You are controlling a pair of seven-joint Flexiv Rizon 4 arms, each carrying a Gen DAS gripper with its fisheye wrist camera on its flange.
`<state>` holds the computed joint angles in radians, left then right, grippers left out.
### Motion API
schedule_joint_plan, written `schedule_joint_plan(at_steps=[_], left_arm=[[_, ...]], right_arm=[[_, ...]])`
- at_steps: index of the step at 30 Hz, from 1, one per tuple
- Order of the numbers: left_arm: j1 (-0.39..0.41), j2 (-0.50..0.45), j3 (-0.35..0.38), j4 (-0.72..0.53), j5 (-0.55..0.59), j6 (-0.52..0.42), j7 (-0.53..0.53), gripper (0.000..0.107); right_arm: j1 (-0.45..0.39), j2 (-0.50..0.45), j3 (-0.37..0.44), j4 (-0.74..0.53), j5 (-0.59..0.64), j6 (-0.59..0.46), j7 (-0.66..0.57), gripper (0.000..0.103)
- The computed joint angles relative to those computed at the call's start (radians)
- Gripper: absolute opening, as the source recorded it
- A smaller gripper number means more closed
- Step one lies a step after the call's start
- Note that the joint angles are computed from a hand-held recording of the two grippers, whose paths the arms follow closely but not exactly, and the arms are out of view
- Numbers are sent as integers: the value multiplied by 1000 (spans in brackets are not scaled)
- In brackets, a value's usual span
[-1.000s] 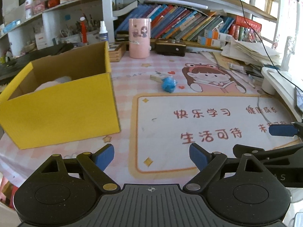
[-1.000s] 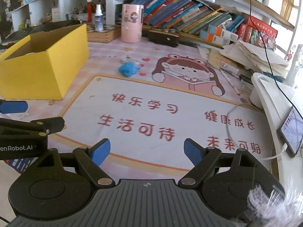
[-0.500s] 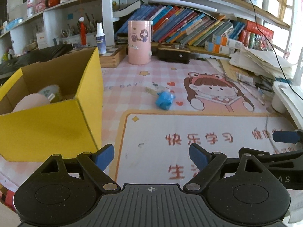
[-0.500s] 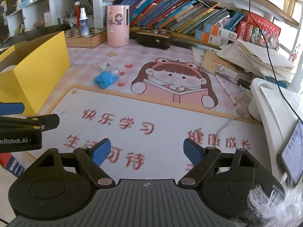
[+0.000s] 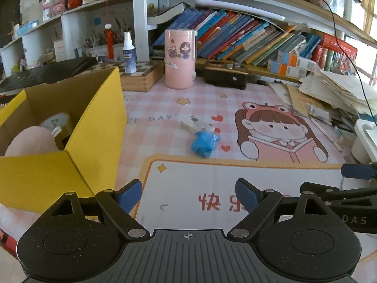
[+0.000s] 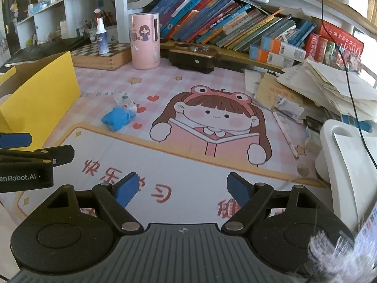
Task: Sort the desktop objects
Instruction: 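Move both tools toward the blue plastic bag and white card box, then close the left tool on the blue plastic bag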
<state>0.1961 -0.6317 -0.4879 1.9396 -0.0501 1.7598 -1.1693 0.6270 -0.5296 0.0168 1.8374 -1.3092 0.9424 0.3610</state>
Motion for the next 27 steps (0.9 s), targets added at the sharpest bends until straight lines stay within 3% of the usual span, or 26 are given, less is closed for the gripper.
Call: schedule_joint_plan(at_steps=[14, 27], left_arm=[[-199, -59, 184, -146, -78, -34, -36, 86], [-282, -172, 220, -324, -124, -129, 10, 64]], right_arm=[[-67, -34, -42, -42, -102, 125, 34, 78], [-103, -43, -60, -62, -119, 144, 45, 78]])
